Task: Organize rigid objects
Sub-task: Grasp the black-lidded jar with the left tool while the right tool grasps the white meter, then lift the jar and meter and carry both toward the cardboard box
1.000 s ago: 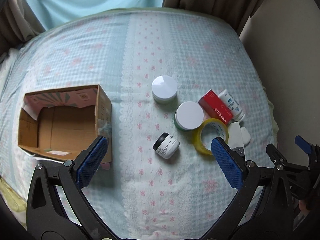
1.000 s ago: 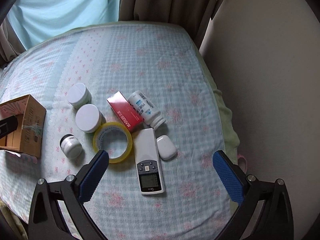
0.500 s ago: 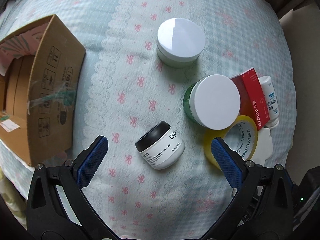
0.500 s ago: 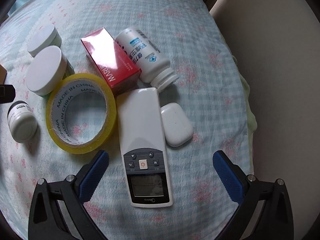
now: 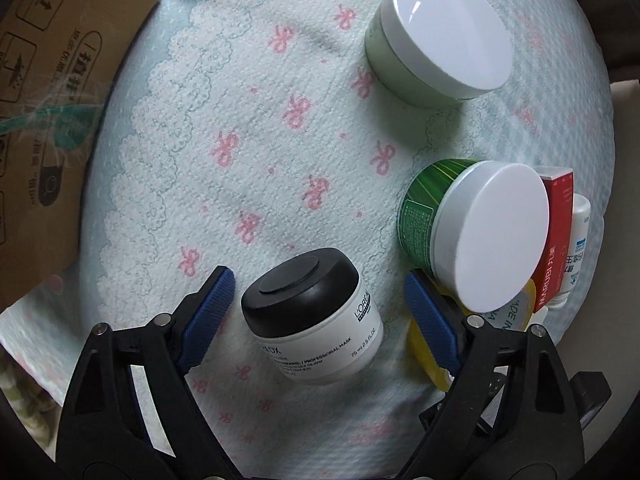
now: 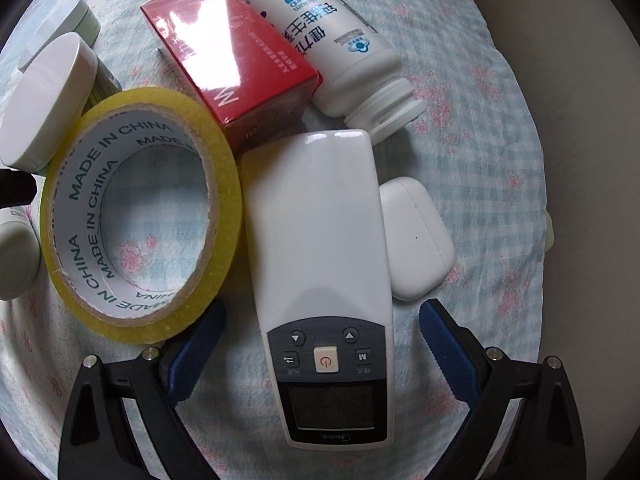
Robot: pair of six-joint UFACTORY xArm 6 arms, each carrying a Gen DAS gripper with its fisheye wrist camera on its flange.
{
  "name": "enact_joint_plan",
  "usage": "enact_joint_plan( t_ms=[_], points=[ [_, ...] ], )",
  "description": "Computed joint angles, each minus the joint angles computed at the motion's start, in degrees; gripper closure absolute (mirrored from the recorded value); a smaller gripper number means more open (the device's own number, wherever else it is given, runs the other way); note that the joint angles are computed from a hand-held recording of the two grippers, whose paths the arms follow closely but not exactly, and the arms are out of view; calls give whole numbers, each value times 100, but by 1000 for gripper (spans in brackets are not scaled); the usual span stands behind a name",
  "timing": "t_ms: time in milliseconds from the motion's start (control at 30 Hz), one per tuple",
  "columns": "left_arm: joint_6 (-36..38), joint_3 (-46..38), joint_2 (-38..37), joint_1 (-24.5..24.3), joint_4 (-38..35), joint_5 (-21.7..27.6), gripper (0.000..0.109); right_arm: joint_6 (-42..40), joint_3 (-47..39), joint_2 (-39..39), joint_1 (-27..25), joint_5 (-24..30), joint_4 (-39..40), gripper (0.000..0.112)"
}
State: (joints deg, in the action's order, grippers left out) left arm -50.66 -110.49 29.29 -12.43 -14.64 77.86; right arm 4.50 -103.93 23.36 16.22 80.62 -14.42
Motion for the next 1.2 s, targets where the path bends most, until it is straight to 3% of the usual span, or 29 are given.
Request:
enact_joint_plan(
  t_ms=[133, 233, 333, 533, 733, 1200],
  points=[
    [-98, -53, 147, 94, -118, -24, 35, -44, -589, 380, 1, 470, 163, 31],
    [-164, -265, 281, 113, -11, 187, 51, -122, -691, 477, 37, 513, 139, 36],
    [-84, -41, 188, 149, -84, -12, 51, -185, -970, 672, 1, 647, 291, 38],
    [43, 306, 25, 148, -10, -264, 52, -221, -1002, 678, -159, 600, 564, 58],
    [-47, 1227, -620, -49, 15, -662, 52, -387, -771, 605, -394, 300, 754, 59],
    [-44, 1353, -1049, -171, 166, -682, 58, -406, 11, -53, -694, -296, 786, 59]
  ],
)
